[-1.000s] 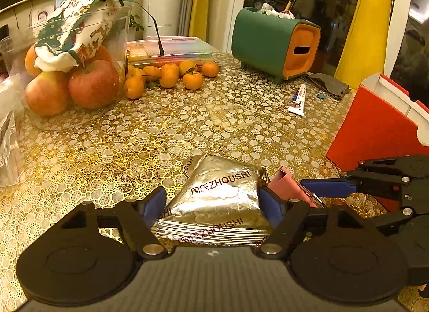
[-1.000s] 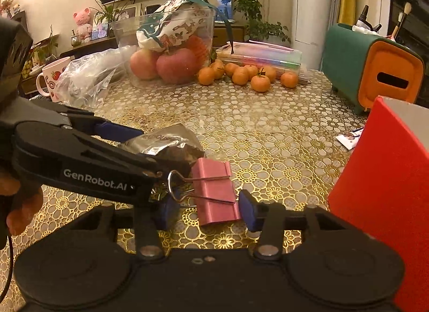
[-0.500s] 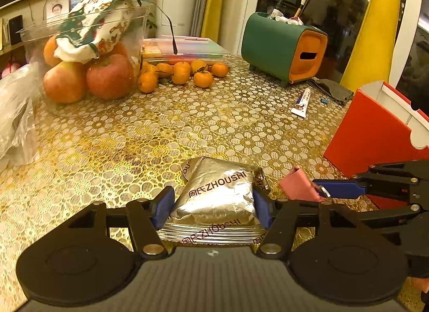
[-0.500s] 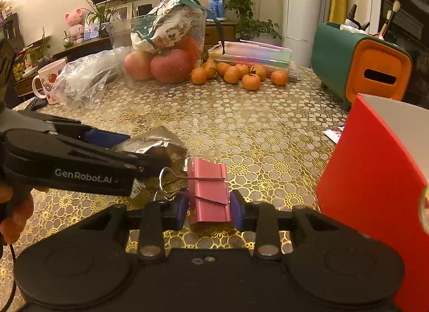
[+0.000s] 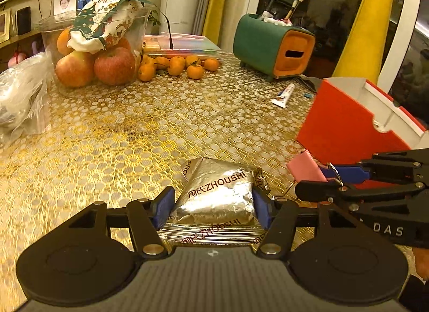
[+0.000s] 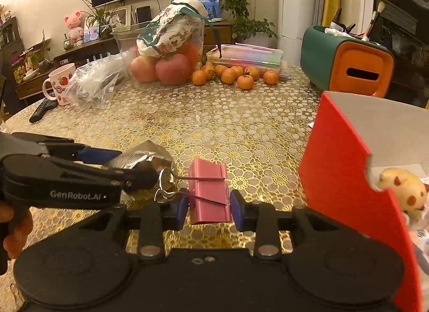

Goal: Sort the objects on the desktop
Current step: 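Carry the silver pouch and the pink clip over the red box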

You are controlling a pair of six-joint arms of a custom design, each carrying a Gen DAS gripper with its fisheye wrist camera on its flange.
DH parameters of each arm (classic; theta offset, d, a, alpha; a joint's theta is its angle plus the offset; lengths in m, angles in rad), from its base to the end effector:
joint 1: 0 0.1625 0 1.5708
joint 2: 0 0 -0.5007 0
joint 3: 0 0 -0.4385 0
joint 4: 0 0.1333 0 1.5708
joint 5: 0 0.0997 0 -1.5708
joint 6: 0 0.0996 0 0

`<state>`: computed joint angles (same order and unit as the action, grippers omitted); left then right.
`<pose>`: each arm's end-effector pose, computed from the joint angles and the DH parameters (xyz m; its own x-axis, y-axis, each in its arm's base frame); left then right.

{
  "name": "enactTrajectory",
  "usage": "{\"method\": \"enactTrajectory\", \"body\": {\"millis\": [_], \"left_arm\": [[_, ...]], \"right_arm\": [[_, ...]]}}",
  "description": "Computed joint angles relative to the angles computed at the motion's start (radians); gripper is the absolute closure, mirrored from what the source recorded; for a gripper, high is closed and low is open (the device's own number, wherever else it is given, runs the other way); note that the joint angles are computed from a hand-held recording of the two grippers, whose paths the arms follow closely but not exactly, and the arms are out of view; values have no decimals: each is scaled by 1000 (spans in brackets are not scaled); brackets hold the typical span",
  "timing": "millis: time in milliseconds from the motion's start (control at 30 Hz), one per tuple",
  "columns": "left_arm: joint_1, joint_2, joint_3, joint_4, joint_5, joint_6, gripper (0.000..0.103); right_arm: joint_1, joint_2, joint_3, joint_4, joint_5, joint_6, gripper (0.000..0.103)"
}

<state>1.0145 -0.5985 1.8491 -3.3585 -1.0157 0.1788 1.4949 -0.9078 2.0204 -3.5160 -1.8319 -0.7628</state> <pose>-0.2016 -0.6761 0.0067 -0.7696 0.3460 -0.5366 0.6001 0.6789 -0.4230 0.0587 -0.6467 0.1728 -0.7212 -0.2730 0.6367 -0.6187 0.6673 -0.4147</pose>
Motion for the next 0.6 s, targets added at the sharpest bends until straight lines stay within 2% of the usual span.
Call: {"method": "enactTrajectory", "body": {"millis": [600], "left_arm": [[-145, -117, 210, -62, 15, -123, 43]], "right_arm": [[1, -214, 180, 31, 59, 29, 70]]}}
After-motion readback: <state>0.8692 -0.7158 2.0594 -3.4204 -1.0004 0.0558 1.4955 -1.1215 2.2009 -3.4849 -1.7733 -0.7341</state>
